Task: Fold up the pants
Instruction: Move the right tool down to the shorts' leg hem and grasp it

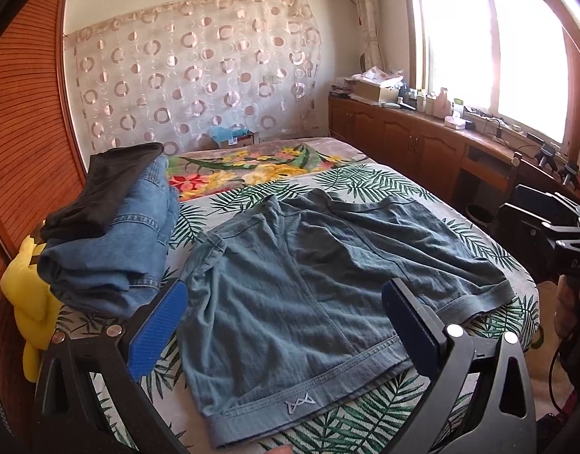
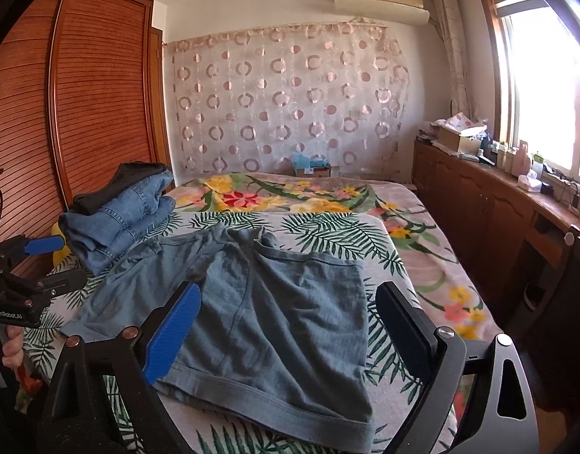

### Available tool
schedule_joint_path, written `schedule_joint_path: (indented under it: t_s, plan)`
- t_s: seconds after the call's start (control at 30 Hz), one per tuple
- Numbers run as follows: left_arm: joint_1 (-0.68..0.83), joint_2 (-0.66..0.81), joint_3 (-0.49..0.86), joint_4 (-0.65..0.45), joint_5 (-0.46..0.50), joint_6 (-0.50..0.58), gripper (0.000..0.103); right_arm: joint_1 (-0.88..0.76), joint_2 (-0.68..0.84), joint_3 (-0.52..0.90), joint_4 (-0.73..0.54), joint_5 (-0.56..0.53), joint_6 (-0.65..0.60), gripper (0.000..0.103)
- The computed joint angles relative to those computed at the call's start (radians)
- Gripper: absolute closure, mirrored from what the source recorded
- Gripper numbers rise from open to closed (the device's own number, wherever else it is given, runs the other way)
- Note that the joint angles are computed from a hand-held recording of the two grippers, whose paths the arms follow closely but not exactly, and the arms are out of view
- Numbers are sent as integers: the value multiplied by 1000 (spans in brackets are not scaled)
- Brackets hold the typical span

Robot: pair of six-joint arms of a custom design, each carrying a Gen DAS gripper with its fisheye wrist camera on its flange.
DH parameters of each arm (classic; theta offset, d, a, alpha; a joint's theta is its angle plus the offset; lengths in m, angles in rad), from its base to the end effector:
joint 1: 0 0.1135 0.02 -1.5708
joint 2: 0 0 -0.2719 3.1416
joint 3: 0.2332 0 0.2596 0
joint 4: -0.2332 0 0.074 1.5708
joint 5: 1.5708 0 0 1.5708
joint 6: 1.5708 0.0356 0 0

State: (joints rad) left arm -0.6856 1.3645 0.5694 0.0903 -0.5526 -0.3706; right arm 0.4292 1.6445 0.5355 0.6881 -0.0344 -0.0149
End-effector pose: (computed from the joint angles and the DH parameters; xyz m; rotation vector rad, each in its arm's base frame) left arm 0.2157 -0.1523 0.1737 0.0586 2.1542 0.0256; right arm 0.2780 0.1286 0.1405 -0.4631 1.9498 0.3008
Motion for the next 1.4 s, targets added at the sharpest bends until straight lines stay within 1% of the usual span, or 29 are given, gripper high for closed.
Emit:
schedule_joint_path:
  t_s: [0.17,0.33,0.37,0.43,0.47,0.53,0.57,0.63,0.7,0.83,0.97,1.1,1.17,1.27,1.3,1.33,1.37,1.4]
  plan:
    - [41,74,41,45,64,36,0,-19,46,89,-90,0,-24,17]
    - [62,147,85,57,92,54,0,-47,103,219,-225,-17,-46,28]
    - [66,157,91,58,100,53,0,-51,112,245,-253,-16,-53,29]
    - [70,176,102,57,110,51,0,-50,135,303,-315,-11,-60,38]
    - [70,178,103,55,113,50,0,-50,148,331,-345,-11,-62,40]
    - [77,188,109,56,125,54,0,-53,174,395,-410,-17,-62,48]
    - [79,193,113,55,129,55,0,-64,182,420,-440,-29,-66,49]
    - [84,200,120,52,134,59,0,-76,216,494,-512,-48,-56,55]
    - [95,216,134,50,147,67,0,-89,246,551,-569,-70,-49,57]
    - [108,244,153,42,161,70,0,-102,317,689,-703,-74,-47,66]
    - [117,259,151,49,177,65,0,-111,375,816,-832,-81,-33,68]
    - [117,268,147,52,189,57,0,-111,390,874,-918,-81,-31,68]
    - [114,275,144,54,194,54,0,-111,388,891,-953,-88,-37,70]
    - [114,281,136,57,203,44,0,-106,360,887,-981,-88,-54,80]
    - [114,284,134,57,207,41,0,-104,352,889,-995,-93,-54,85]
    - [111,289,133,56,207,37,0,-101,342,887,-1003,-93,-57,95]
    - [108,291,133,53,206,34,0,-93,357,904,-1000,-86,-58,96]
    - [106,293,131,54,206,32,0,-90,340,884,-988,-77,-63,97]
